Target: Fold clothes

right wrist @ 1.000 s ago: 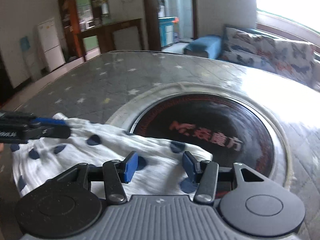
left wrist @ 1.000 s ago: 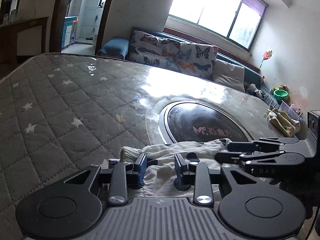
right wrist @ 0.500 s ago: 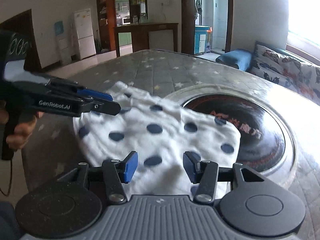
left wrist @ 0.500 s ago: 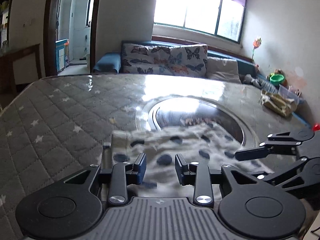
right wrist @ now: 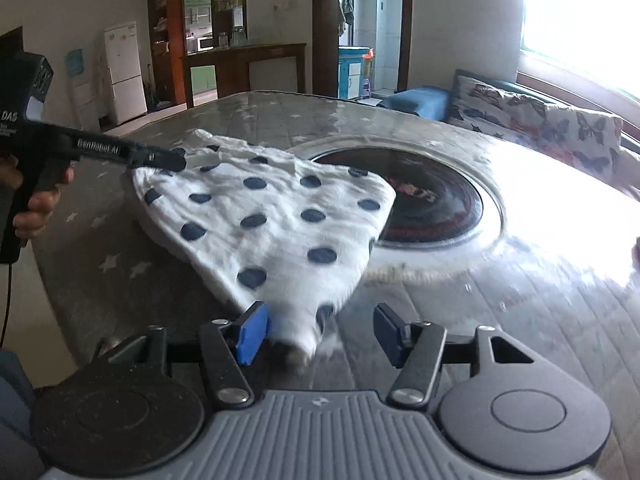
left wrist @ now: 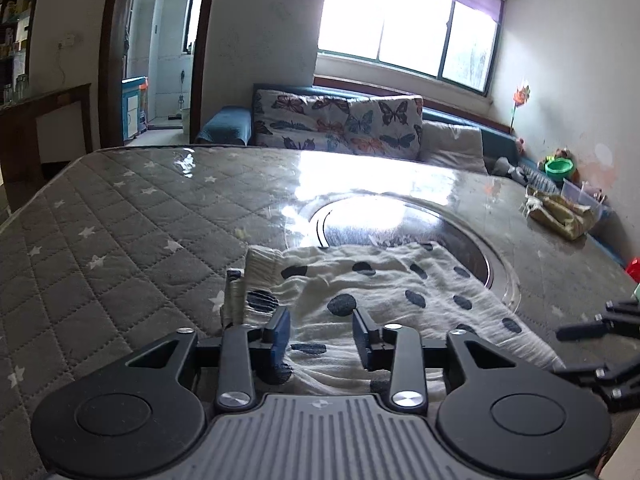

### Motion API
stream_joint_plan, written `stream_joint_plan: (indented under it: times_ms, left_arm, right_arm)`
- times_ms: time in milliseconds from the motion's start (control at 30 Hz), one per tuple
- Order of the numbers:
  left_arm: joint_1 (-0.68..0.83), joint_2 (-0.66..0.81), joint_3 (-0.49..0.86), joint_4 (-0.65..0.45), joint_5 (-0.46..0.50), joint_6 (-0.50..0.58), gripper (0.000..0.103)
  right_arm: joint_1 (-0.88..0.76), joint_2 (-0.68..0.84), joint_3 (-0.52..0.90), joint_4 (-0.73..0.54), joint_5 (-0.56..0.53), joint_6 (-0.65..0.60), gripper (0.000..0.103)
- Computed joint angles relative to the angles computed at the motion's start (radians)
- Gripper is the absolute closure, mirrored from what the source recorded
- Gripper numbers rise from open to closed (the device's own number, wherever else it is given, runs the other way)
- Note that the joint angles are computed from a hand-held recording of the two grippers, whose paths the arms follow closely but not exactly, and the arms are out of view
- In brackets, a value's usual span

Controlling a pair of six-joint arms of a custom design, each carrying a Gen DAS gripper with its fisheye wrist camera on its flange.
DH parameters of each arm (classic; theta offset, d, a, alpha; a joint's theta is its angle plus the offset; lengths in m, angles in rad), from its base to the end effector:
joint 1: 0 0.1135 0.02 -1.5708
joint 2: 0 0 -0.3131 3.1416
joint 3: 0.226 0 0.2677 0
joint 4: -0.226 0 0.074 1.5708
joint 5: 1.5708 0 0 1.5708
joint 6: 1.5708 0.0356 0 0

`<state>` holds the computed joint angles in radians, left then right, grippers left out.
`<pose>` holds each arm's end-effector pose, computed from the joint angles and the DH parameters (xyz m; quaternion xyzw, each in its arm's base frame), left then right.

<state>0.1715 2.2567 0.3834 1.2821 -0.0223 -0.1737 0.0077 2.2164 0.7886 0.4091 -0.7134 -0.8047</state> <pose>0.2845 0.0501 0.0278 -0.1567 0.8684 0.0093 0.4704 0.3577 0.0260 0.0280 -0.4437 0.7906 0.2105 0.3658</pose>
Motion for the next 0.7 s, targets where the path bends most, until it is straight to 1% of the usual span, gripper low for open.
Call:
stream_joint_plan:
  times_ms: [67, 133, 300, 433, 500, 533, 633, 700]
  left_arm:
    - [-0.001, 0.001, -0.017, 0.024, -0.015, -0.008, 0.061]
    - [0.006, 0.003, -0.026, 0.032, -0.011, -0.018, 0.061]
    - [0.011, 0.009, -0.020, 0.011, -0.015, -0.037, 0.060]
    - [0.015, -0.007, -0.020, -0.009, -0.011, -0.045, 0.060]
    - [0.013, -0.009, -0.021, -0.010, -0.018, -0.041, 0.060]
    - [0.012, -0.010, -0.021, -0.013, -0.021, -0.040, 0.060]
    - [0.014, -0.010, -0.023, -0.012, -0.013, -0.047, 0.060]
    - [0.009, -0.010, -0.019, -0.016, -0.018, -0.045, 0.060]
  right_arm:
    - [-0.014, 0.003, -0.015, -0.001, -0.001, -0.027, 0.040]
    - [-0.016, 0.013, -0.035, 0.041, -0.001, -0.017, 0.040]
    - [0.001, 0.050, -0.039, 0.145, -0.017, 0.124, 0.040]
    - [0.008, 0.062, -0.042, 0.192, -0.019, 0.188, 0.040]
    - [0.006, 0.064, -0.048, 0.221, 0.001, 0.226, 0.040]
    - [0.003, 0.064, -0.050, 0.226, 0.003, 0.240, 0.040]
    - [-0.016, 0.050, -0.033, 0.152, -0.051, 0.239, 0.039]
    - [-0.007, 0.040, -0.043, 0.162, -0.063, 0.237, 0.038]
